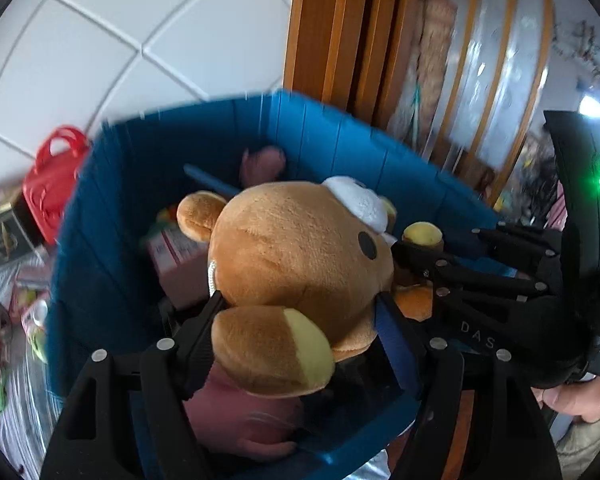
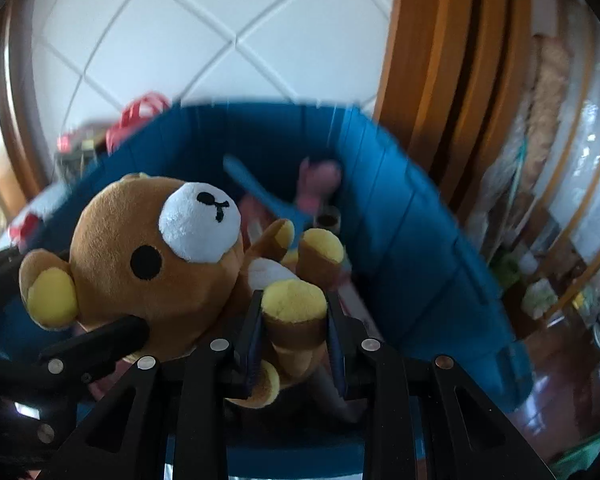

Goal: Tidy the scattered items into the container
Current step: 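Lift the teddy bear with both tools and carry it over the crate, then open both tools to drop the teddy bear into the crate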

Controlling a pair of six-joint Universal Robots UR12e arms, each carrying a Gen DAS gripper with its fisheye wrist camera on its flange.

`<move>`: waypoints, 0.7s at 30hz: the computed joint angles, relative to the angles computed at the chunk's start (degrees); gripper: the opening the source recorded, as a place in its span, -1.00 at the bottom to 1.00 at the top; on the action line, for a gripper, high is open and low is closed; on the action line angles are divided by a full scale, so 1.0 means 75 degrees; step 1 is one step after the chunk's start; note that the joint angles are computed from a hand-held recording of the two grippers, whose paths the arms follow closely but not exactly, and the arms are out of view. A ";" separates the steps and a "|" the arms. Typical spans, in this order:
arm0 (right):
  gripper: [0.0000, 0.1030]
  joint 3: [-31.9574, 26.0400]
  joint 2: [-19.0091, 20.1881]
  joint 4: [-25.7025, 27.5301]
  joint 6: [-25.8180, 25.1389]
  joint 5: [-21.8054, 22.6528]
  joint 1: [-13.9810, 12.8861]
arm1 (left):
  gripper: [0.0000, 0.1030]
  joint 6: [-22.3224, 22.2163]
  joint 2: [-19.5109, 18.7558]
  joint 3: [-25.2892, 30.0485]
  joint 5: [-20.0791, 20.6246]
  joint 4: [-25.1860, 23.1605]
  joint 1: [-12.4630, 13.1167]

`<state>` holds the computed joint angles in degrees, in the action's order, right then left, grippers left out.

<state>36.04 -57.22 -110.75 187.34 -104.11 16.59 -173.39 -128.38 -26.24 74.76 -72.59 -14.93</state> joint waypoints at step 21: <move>-0.04 -0.0672 0.0332 0.1195 -0.0124 0.0361 -0.0085 | 0.46 -0.0241 -0.0196 0.0588 0.1455 -0.0951 -0.0199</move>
